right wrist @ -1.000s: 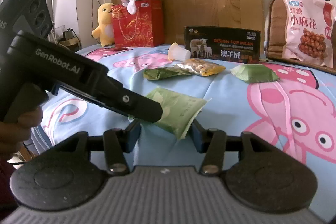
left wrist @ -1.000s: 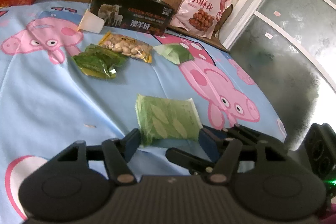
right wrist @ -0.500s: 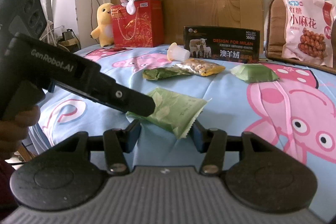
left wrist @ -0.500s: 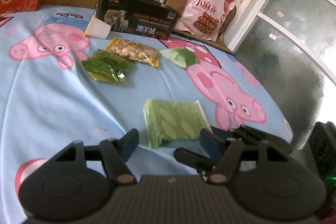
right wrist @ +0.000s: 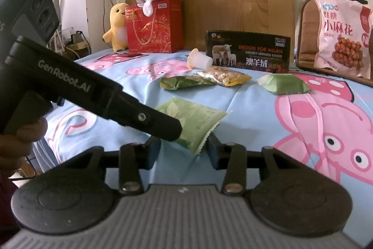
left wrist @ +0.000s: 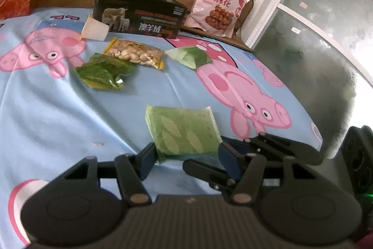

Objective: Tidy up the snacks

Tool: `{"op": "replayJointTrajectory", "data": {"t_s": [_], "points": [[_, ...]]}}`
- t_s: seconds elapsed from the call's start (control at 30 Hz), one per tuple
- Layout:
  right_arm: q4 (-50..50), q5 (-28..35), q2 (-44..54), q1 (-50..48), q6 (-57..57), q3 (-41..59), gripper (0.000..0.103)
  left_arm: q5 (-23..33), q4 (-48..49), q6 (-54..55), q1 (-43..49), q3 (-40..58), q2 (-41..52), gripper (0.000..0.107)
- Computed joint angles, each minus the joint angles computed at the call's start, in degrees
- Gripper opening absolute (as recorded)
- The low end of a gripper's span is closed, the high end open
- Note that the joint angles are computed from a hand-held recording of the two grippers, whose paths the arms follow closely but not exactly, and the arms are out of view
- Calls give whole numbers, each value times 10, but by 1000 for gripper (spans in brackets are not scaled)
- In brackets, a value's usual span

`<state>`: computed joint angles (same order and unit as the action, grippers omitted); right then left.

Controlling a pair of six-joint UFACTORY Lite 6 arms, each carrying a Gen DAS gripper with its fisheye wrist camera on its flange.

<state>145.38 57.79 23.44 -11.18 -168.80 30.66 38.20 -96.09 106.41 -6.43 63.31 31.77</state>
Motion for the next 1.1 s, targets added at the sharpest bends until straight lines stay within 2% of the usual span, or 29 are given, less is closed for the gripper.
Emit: {"op": "replayJointTrajectory", "data": {"t_s": [0.53, 1.1], "points": [[62, 10, -41, -41, -25, -67, 44, 36, 54, -21, -54, 48, 39, 59], [56, 10, -37, -50, -31, -63, 49, 66, 81, -54, -11, 77, 50, 58]]}}
